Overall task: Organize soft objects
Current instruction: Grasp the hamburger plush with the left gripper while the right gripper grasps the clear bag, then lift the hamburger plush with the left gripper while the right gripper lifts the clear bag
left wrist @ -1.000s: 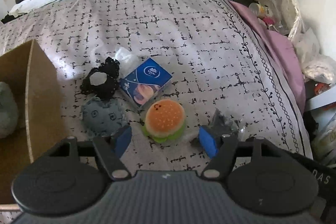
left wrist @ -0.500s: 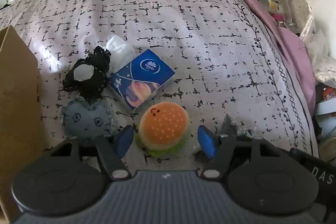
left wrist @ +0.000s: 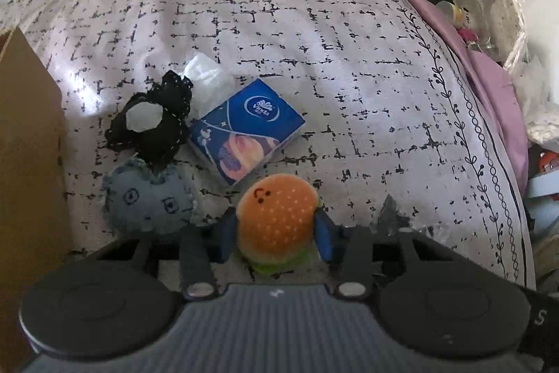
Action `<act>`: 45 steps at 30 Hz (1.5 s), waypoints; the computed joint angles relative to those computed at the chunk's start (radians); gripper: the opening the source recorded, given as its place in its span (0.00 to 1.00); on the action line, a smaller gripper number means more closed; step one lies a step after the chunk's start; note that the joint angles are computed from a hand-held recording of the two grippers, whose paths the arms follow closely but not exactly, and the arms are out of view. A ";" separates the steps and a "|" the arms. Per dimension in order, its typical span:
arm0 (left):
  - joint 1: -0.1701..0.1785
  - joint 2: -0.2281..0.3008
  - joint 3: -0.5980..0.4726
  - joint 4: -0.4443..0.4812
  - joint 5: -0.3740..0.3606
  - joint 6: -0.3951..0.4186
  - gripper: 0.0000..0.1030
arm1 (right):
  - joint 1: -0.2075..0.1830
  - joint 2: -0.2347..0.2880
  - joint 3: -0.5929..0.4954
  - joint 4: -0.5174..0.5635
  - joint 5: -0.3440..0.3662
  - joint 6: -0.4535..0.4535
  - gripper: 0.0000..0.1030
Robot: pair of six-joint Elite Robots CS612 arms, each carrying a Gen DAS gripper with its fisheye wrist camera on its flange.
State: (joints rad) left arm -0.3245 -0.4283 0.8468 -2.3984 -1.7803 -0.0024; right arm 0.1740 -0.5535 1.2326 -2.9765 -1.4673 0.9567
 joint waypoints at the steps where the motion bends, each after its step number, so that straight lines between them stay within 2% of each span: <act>1: -0.001 -0.005 0.008 -0.009 0.007 0.004 0.43 | 0.001 -0.004 0.005 -0.001 -0.003 -0.001 0.35; 5: 0.001 -0.019 0.026 -0.021 -0.001 0.003 0.43 | 0.003 -0.019 0.025 -0.005 -0.016 -0.004 0.35; 10: 0.004 -0.046 0.066 -0.052 -0.016 0.012 0.43 | 0.015 -0.038 0.035 0.035 -0.070 -0.028 0.35; 24: 0.020 -0.117 0.168 -0.124 -0.065 0.030 0.43 | 0.045 -0.076 0.060 0.043 -0.166 -0.046 0.35; 29: 0.029 -0.142 0.203 -0.156 -0.081 0.033 0.43 | 0.053 -0.089 0.072 0.022 -0.182 -0.050 0.35; 38: 0.042 -0.185 0.268 -0.204 -0.100 0.042 0.43 | 0.078 -0.107 0.073 0.017 -0.254 -0.096 0.35; 41: 0.046 -0.195 0.283 -0.216 -0.105 0.044 0.43 | 0.084 -0.110 0.074 0.010 -0.266 -0.103 0.32; 42: 0.047 -0.198 0.287 -0.219 -0.105 0.043 0.43 | 0.085 -0.111 0.076 0.008 -0.266 -0.104 0.28; 45: 0.053 -0.206 0.301 -0.234 -0.106 0.040 0.43 | 0.088 -0.111 0.077 0.018 -0.267 -0.103 0.28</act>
